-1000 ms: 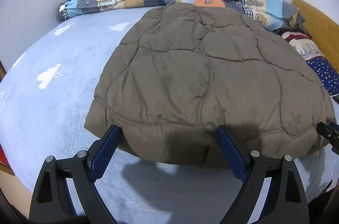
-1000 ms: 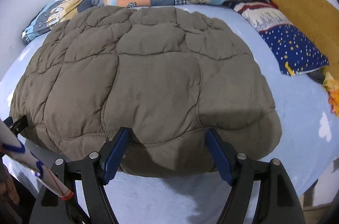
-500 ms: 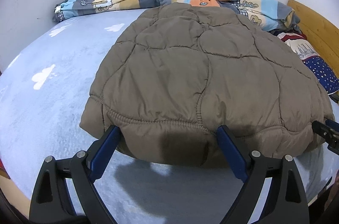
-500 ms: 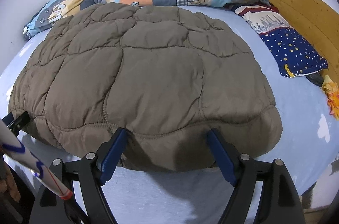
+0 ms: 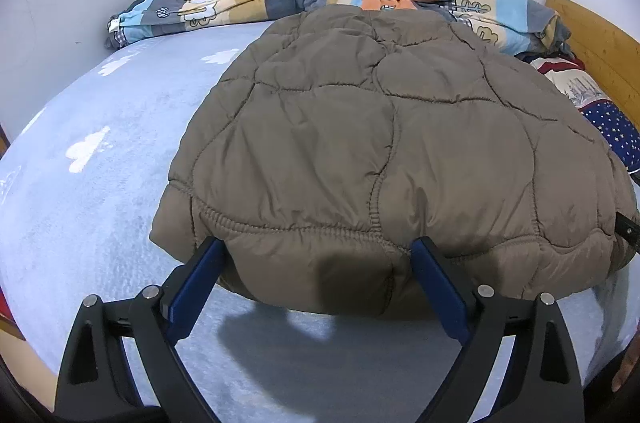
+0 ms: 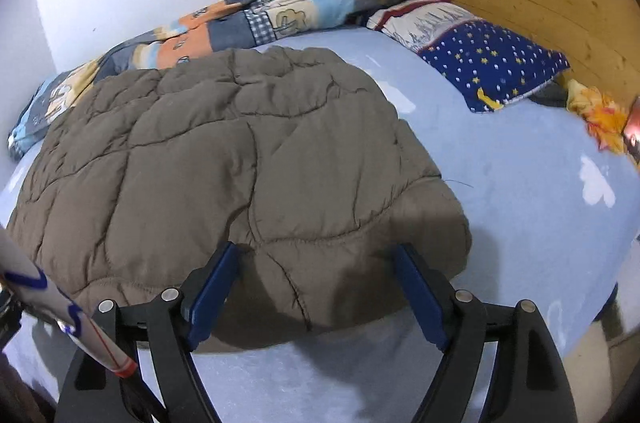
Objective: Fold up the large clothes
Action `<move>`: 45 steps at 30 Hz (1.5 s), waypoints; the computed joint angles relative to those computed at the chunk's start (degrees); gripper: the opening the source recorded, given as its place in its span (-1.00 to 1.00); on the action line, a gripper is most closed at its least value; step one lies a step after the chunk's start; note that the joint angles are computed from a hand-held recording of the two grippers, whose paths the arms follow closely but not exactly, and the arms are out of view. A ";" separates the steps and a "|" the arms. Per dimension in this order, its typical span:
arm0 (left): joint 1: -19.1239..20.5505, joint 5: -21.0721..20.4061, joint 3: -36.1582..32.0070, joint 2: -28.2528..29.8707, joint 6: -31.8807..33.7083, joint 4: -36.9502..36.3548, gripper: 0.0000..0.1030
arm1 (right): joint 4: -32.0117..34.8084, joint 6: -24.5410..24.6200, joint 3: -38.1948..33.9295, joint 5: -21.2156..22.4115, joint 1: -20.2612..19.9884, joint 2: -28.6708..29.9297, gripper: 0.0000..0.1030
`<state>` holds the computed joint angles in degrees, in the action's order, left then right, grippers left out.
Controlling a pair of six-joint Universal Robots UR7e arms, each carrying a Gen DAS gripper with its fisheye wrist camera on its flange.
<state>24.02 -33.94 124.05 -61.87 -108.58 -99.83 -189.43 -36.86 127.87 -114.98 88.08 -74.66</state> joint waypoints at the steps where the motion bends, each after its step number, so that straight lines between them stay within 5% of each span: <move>1: 0.03 0.03 -0.05 0.10 -0.01 0.07 0.83 | -0.85 -0.29 -0.18 -0.80 0.38 0.88 0.73; 6: -0.02 0.16 -0.30 0.58 -1.03 1.00 0.83 | -6.37 -1.49 1.40 -0.42 0.98 1.24 0.70; 10: -0.08 0.19 -0.47 0.90 -1.55 1.47 0.83 | -14.07 -7.75 4.83 5.74 1.88 0.34 0.70; 15: 0.00 0.06 -0.58 0.97 -1.29 1.33 0.83 | -12.48 -13.19 6.96 6.45 3.79 2.22 0.70; 18: -0.02 -0.17 -1.20 1.37 -1.33 2.21 0.84 | -8.75 -12.66 5.80 3.06 4.02 4.45 0.71; 24: -3.09 0.79 -0.87 -0.49 -2.80 3.49 0.83 | -4.22 -7.95 7.22 8.05 2.99 -2.36 0.71; 34: -16.98 3.80 -11.27 -1.32 -19.51 31.27 0.83 | 7.57 -0.61 13.36 9.05 9.07 -24.87 0.72; 37: -20.16 3.29 -17.62 0.44 -26.32 44.45 0.84 | 11.01 1.05 12.66 9.30 12.73 -30.12 0.82; 41: -21.86 0.51 -25.23 4.95 -31.92 57.68 0.87 | 10.71 0.84 12.92 9.91 17.35 -34.69 0.94; 45: -22.55 -0.42 -26.50 5.99 -32.18 59.96 0.87 | 8.71 0.03 13.78 8.81 19.67 -34.85 0.98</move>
